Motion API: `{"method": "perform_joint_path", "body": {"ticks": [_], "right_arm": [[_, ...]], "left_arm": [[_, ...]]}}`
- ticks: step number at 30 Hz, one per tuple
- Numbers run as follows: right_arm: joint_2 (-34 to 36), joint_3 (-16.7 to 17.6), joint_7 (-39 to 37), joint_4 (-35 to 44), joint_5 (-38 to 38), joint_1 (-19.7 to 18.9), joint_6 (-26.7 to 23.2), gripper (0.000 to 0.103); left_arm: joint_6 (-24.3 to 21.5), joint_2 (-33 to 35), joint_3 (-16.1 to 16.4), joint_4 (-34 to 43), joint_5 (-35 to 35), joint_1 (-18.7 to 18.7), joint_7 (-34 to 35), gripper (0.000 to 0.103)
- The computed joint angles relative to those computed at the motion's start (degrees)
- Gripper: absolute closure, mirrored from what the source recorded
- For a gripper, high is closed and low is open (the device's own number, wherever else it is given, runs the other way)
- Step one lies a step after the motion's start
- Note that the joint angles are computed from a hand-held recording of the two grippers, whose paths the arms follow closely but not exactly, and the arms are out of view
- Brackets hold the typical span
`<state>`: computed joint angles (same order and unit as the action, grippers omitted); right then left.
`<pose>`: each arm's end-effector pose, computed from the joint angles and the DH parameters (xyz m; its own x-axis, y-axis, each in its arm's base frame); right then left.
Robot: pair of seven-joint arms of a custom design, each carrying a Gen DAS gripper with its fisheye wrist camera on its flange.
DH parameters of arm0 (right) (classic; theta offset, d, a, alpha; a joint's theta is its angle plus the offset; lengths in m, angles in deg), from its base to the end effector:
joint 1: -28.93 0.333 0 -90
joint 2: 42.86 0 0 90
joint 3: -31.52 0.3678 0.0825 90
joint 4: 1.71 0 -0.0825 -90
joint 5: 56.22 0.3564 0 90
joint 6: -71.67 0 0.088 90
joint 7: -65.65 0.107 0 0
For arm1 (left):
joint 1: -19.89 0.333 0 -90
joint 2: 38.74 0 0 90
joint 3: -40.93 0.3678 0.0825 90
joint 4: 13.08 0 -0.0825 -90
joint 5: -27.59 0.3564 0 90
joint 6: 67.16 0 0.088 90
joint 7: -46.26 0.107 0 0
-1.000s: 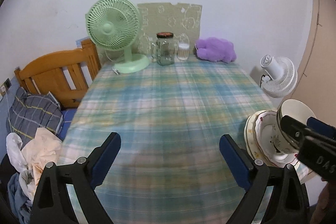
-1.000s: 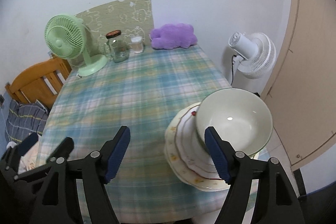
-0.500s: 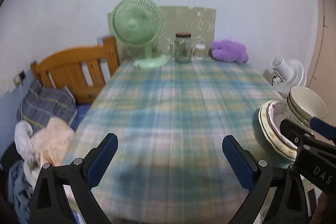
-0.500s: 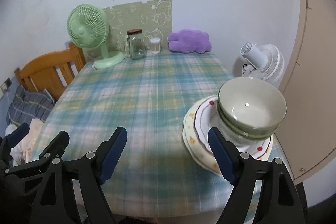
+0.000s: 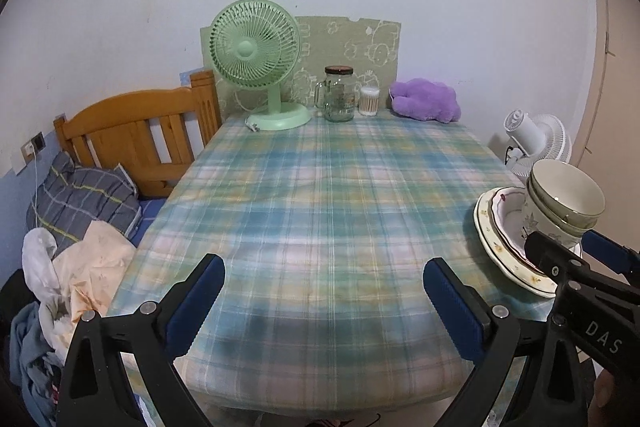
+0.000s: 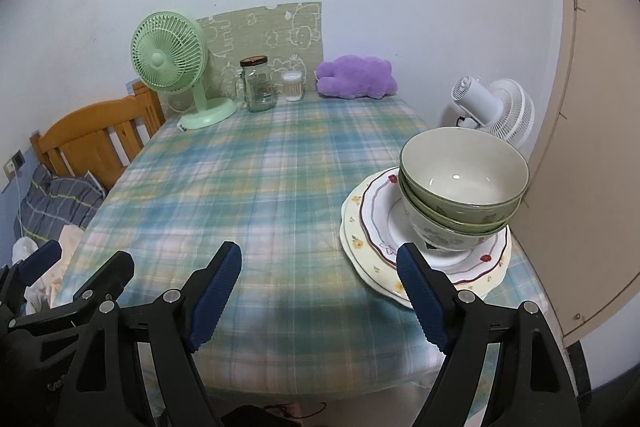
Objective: Organize plates and bowls
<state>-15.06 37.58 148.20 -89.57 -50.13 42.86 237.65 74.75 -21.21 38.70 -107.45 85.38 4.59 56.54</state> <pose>0.7033 0.2287 0.5402 0.3647 -0.9300 -0.0448 -0.6030 -0.1992 -0.7725 0.6487 -0.2038 0.5526 0.4059 -0.9136 0.0254 -0.5445 -0.2640 -0.7961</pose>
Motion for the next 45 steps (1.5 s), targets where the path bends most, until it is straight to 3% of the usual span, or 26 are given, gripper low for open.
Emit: {"method": "perform_joint_path", "body": {"ticks": [45], "right_arm": [[-1.22, -0.18, 0.03, -1.04, -0.4, 0.23, 0.56, 0.021]], "left_arm": [[-0.36, -1.04, -0.37, -0.6, 0.36, 0.41, 0.15, 0.002]]}}
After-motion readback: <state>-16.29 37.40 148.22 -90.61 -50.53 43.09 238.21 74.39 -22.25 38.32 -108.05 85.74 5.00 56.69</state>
